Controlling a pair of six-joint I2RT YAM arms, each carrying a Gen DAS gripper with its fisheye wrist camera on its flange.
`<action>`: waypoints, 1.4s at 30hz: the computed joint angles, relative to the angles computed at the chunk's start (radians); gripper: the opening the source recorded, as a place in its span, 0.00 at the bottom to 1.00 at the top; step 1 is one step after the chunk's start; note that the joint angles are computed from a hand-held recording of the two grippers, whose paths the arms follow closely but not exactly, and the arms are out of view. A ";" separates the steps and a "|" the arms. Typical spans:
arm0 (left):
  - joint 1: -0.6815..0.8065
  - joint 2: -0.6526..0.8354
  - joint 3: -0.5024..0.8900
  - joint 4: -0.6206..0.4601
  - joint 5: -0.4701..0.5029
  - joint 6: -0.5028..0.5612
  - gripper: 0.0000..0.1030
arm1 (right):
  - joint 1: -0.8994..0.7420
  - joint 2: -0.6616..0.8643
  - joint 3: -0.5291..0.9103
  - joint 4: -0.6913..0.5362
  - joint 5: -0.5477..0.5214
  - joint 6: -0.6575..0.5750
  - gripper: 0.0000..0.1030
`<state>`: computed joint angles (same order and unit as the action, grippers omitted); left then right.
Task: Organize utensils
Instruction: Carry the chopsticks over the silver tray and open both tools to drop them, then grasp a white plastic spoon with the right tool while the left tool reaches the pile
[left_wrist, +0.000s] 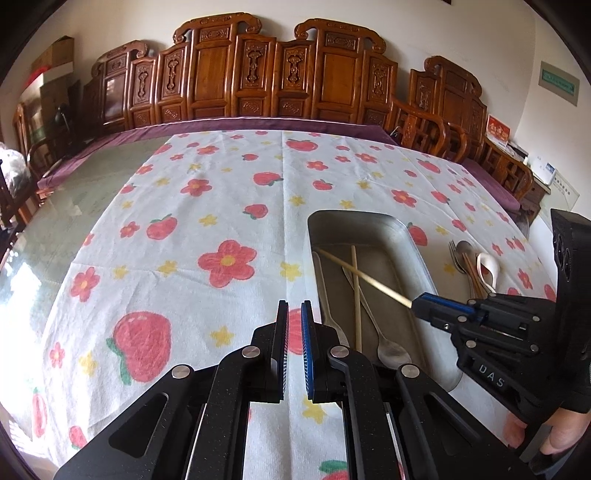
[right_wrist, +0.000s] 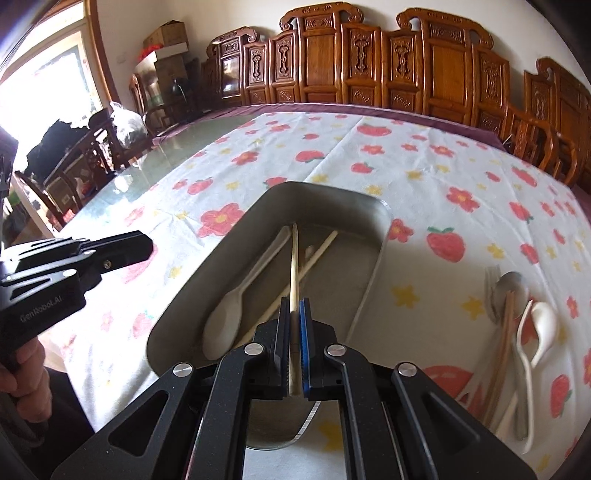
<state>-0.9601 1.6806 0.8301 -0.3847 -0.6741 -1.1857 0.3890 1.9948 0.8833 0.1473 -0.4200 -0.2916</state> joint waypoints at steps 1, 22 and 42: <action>0.001 0.003 0.002 0.000 0.002 0.001 0.06 | 0.000 0.002 0.005 -0.008 -0.008 0.003 0.07; -0.024 0.039 0.051 0.019 -0.010 0.026 0.08 | -0.129 -0.079 0.010 -0.124 -0.191 -0.085 0.09; -0.113 0.269 0.325 0.037 -0.016 0.089 0.43 | -0.561 0.115 0.161 -0.095 -0.146 -0.306 0.21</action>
